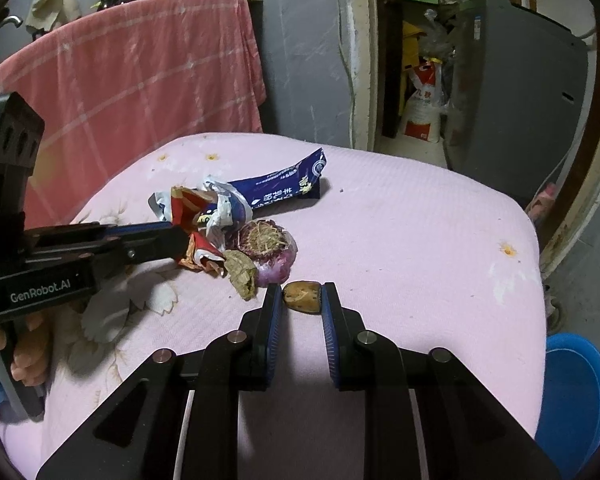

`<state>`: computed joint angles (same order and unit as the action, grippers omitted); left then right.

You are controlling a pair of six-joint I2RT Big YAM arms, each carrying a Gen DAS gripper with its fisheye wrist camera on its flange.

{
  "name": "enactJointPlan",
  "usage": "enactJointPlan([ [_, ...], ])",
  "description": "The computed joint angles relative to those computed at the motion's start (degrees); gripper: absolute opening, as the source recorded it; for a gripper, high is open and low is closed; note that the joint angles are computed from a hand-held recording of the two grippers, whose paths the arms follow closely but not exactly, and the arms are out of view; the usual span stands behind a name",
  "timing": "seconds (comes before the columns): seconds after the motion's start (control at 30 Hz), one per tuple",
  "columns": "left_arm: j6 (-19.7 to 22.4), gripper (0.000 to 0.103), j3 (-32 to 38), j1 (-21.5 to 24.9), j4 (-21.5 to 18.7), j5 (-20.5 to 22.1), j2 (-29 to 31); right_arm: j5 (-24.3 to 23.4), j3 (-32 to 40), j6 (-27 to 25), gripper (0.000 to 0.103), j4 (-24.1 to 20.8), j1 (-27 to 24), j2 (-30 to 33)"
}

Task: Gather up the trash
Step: 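Grasp the red wrapper with the left gripper while the right grasps a nut shell, then carry both items over the blue basin and open both grippers to drop them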

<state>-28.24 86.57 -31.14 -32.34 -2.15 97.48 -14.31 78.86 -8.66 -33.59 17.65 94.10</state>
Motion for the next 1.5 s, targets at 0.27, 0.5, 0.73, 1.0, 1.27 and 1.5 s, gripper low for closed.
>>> enactJointPlan([
  [0.27, 1.0, 0.013, -3.3, -0.4, 4.1, 0.0, -2.2, 2.0, -5.0, 1.6, 0.018, 8.2, 0.0, -3.5],
  [0.5, 1.5, 0.013, -6.4, -1.3, 9.0, -2.9, -4.2, 1.6, -9.5, 3.6, 0.018, 16.1, -0.7, -6.6],
  [0.73, 2.5, 0.013, -10.3, -3.7, 17.3, -8.1, -7.6, 1.8, -15.2, 6.5, 0.018, 25.2, -1.8, -11.2],
  [1.0, 8.6, 0.013, -10.7, -9.2, 24.5, -17.3, -9.2, 5.3, -21.2, 7.4, 0.018, 33.8, -3.0, -18.3],
  [1.27, 14.1, 0.013, -7.6, -14.2, 30.1, -19.9, -7.4, 9.5, -27.7, 7.8, 0.018, 42.1, -6.4, -27.1],
  [1.5, 17.6, 0.013, -4.1, -17.7, 32.1, -19.2, -4.5, 9.9, -31.9, 9.2, 0.018, 45.1, -10.5, -32.2],
])
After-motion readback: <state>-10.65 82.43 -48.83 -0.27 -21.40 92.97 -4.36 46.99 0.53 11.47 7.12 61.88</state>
